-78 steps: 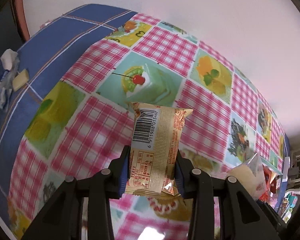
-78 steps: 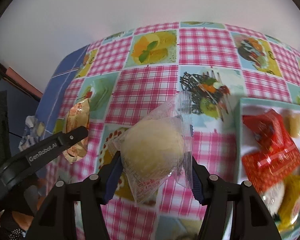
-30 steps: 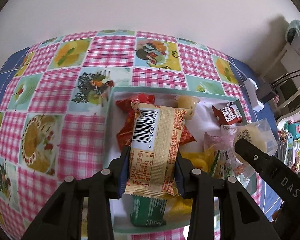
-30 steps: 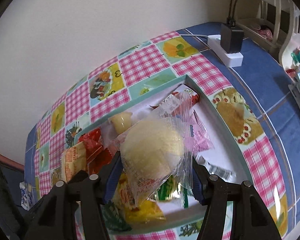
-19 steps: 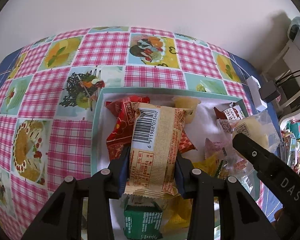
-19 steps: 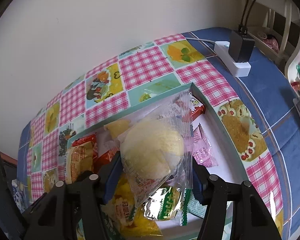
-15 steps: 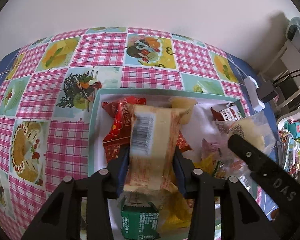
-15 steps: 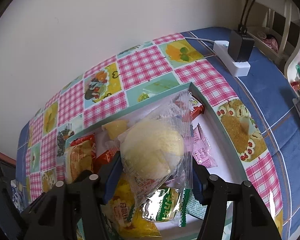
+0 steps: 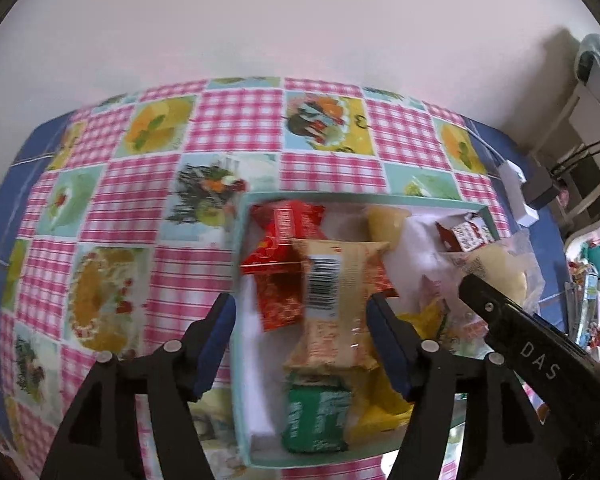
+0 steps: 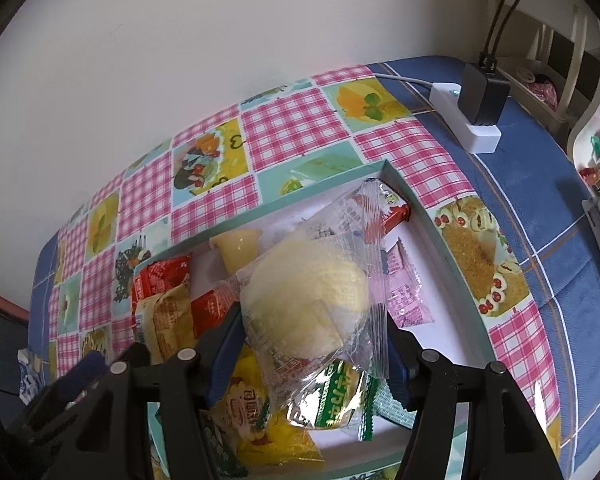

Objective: Organize snacks

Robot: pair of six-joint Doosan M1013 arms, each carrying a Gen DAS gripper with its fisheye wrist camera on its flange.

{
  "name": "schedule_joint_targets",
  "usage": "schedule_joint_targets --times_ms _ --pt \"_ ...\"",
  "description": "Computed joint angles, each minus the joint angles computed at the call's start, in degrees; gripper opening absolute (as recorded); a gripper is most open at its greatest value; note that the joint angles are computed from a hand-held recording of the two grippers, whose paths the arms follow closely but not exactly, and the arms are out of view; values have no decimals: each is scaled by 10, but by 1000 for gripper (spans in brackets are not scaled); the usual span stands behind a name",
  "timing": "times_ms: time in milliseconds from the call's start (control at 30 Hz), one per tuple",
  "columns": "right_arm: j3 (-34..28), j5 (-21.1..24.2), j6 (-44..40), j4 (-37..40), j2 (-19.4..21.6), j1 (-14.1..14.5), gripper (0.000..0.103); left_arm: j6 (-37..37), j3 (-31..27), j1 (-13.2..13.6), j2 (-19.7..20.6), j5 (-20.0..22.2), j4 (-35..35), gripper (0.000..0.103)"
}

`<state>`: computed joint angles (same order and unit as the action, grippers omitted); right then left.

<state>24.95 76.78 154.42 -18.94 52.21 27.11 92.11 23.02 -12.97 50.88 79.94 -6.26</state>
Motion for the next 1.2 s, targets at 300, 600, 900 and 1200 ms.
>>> schedule_joint_targets --times_ms 300,600,900,1200 --pt "-9 6 -23 -8 4 11 80 -42 57 16 -28 -39 33 87" --pt "-14 7 -37 -41 2 34 102 -68 130 28 -68 -90 64 101" --pt "22 -3 -31 -55 -17 59 103 -78 203 27 -110 -101 111 100" --pt "79 -17 1 -53 -45 74 103 -118 272 24 -153 -126 188 100"
